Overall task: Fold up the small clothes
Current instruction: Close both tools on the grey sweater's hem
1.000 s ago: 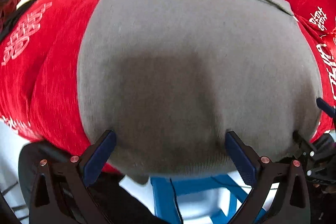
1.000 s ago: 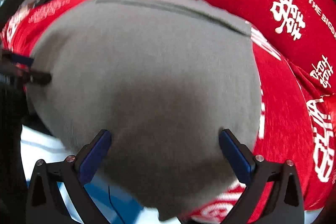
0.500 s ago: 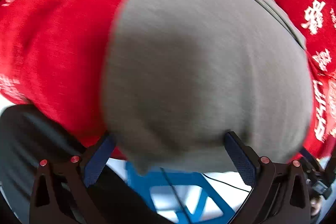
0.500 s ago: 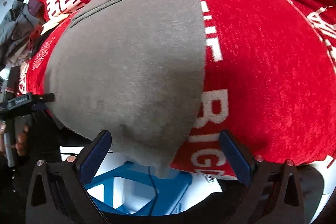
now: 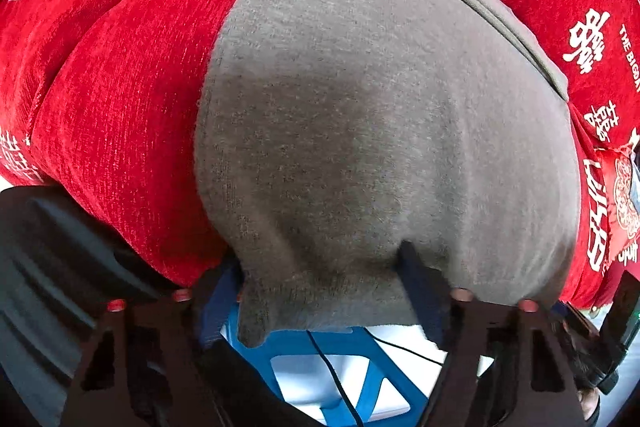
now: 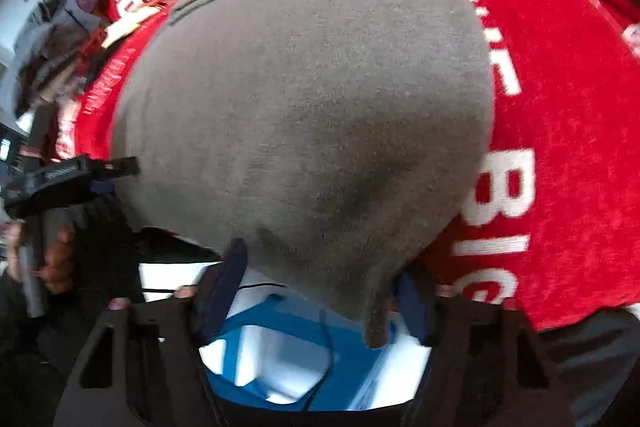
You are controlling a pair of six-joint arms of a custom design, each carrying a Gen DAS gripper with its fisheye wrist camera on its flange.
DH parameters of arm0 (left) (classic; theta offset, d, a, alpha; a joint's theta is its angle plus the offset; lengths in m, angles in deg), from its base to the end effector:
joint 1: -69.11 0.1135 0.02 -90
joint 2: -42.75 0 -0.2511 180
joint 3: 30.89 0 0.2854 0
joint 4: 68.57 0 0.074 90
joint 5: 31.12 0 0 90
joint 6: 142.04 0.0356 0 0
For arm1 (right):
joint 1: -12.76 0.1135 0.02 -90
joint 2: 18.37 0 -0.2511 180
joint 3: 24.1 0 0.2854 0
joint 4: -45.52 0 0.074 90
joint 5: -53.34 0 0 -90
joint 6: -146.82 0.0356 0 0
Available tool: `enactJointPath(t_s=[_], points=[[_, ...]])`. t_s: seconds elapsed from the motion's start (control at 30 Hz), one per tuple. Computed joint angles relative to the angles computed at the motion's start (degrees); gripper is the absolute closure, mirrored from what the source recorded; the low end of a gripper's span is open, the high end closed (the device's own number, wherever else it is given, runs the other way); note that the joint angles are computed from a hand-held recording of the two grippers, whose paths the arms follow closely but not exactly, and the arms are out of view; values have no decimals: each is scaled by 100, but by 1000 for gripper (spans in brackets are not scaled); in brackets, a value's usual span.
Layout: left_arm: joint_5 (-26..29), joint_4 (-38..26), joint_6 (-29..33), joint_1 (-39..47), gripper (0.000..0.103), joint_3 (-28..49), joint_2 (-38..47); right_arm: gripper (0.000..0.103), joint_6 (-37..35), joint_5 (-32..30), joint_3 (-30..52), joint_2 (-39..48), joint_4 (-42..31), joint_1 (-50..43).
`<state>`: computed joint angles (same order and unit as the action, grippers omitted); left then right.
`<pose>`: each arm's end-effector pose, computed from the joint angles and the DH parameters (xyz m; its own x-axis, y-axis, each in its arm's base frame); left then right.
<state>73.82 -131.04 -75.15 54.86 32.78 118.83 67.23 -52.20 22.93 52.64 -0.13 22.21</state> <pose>0.2561 -0.0745 0.1912 -0.9795 -0.1425 -0.1422 -0.0886 0.9394 -0.3313 0.2320 0.0483 0.1334 -0.9547 0.0176 -0.2970 -0.0790 0.9475 0.3099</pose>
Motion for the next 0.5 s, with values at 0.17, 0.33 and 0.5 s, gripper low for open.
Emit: enactJointPath(t_s=[0.17, 0.33, 0.5], points=[[583, -489, 520, 410, 90, -61, -440, 92, -50, -714, -103, -277, 109, -414], [906, -699, 762, 772, 91, 47, -901, 92, -102, -1075, -150, -864, 19, -677], [1118, -238, 655, 978, 91, 423, -710, 92, -130, -1265, 105, -941, 316, -977]])
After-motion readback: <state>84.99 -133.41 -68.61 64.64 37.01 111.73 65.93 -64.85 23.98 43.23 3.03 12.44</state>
